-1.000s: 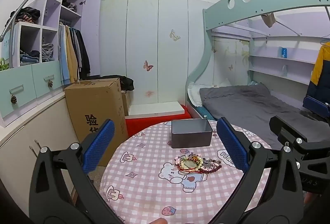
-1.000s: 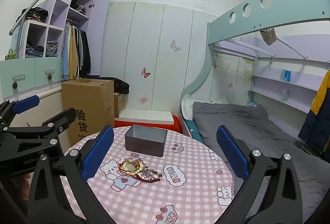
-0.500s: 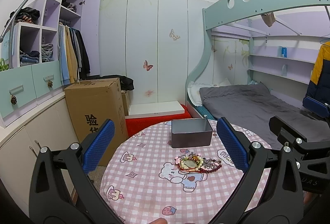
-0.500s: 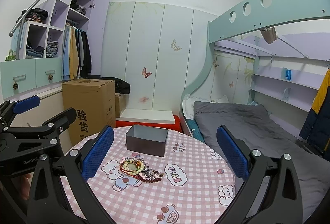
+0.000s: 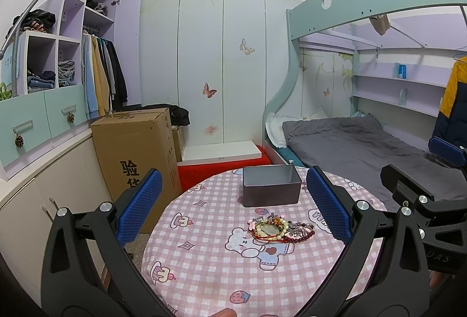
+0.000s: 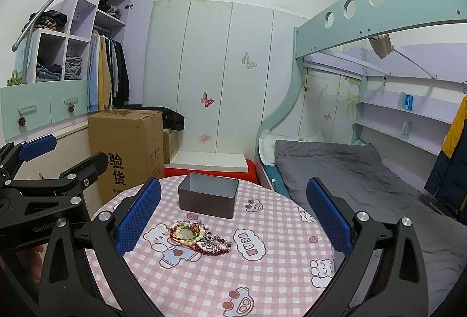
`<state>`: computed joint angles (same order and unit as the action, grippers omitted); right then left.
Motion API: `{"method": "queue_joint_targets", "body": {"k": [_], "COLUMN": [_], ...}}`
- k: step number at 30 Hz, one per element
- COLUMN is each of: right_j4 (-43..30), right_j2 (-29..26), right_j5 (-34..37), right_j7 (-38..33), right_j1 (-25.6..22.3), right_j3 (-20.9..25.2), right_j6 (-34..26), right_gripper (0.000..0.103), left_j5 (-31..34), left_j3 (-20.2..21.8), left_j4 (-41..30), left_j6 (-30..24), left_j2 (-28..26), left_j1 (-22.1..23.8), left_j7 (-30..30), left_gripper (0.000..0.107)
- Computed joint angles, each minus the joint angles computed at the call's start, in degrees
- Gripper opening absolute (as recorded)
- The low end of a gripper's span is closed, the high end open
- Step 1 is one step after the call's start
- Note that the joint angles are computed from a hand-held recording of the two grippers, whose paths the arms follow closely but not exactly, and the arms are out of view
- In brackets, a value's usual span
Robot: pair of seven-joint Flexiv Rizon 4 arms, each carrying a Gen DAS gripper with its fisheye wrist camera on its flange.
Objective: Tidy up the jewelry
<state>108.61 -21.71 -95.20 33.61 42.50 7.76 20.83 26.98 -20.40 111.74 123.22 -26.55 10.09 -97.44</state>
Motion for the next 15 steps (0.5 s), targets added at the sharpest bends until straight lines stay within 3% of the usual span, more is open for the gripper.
{"method": "queue_joint_targets", "body": {"k": [7,15], "right_j4": [-0.1,0.0], "right_j2": [-0.1,-0.3], "right_j5": [0.1,0.3], "right_j7": [-0.1,0.2], "right_j1": [-0.2,-0.9], "right_j3": [0.0,-0.3], "right_j6": [0.5,2.3], "right_gripper": [0.096,0.096], "left_j5": [0.0,2.0], "left_j3": [-0.2,-4.2], "left_j4": [-0.2,-1.5], "left_j6": [-0.7,-2.4], "left_j2": [0.1,-1.6], "left_j1": [0.0,3.2], "left_j7": [0.2,0.4], "left_gripper": [0.097,0.097]}}
